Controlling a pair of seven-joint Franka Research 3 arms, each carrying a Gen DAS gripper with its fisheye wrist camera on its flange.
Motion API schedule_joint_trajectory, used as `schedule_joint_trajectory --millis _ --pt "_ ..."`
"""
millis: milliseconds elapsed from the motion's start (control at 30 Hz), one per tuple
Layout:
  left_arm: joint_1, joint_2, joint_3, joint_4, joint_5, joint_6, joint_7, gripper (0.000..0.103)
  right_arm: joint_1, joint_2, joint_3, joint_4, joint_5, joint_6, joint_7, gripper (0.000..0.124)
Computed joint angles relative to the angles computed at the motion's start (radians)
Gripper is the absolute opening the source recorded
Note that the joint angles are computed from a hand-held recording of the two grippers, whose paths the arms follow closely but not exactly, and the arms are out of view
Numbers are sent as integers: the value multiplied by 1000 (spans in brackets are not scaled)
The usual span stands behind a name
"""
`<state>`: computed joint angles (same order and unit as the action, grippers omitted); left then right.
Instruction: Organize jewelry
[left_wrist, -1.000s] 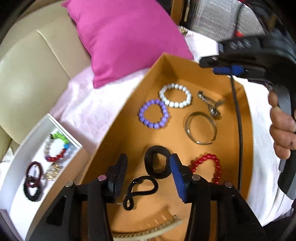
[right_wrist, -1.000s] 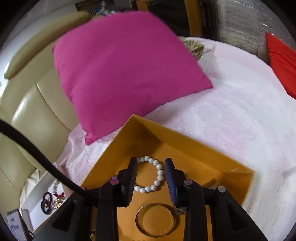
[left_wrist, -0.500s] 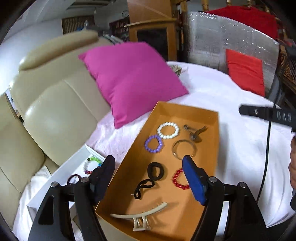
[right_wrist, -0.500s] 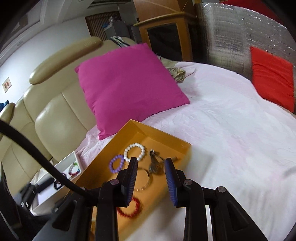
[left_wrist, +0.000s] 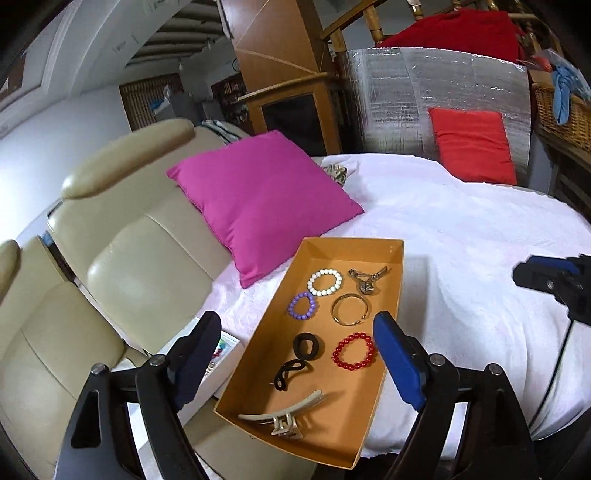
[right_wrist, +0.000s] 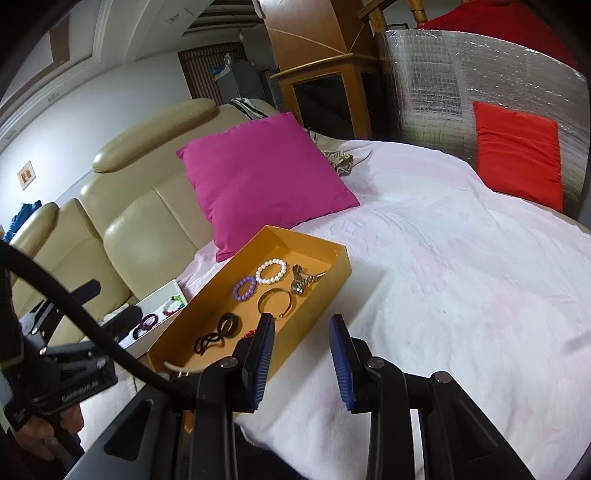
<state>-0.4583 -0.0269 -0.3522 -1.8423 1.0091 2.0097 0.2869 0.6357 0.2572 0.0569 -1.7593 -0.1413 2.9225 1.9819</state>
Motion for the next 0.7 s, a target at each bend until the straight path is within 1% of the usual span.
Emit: schedule_joint_trajectory --millis 67,133,267,333,433,567,700 --pt "-10 2 -10 10 12 -30 -2 85 11 -41 -11 -62 -21 28 25 41" --pt "-18 -2 -14 12 12 -42 -8 85 31 -78 -35 -115 -85 54 85 46" --pt "-27 -19 -24 7 9 -64 -22 85 14 -130 -9 -188 -119 90 124 46" --pt "-32 -29 -31 4 16 -86 -33 85 19 -156 -14 -219 -188 110 186 46" --pt "-36 -48 -41 -3 23 -109 -49 85 5 -188 5 -257 -259 140 255 46" --pt "-39 -74 -57 -12 33 -134 -72 85 -14 -234 22 -289 -446 171 441 46" --pt "-40 -100 -74 -17 45 -154 -87 85 -58 -275 65 -301 -642 170 643 46"
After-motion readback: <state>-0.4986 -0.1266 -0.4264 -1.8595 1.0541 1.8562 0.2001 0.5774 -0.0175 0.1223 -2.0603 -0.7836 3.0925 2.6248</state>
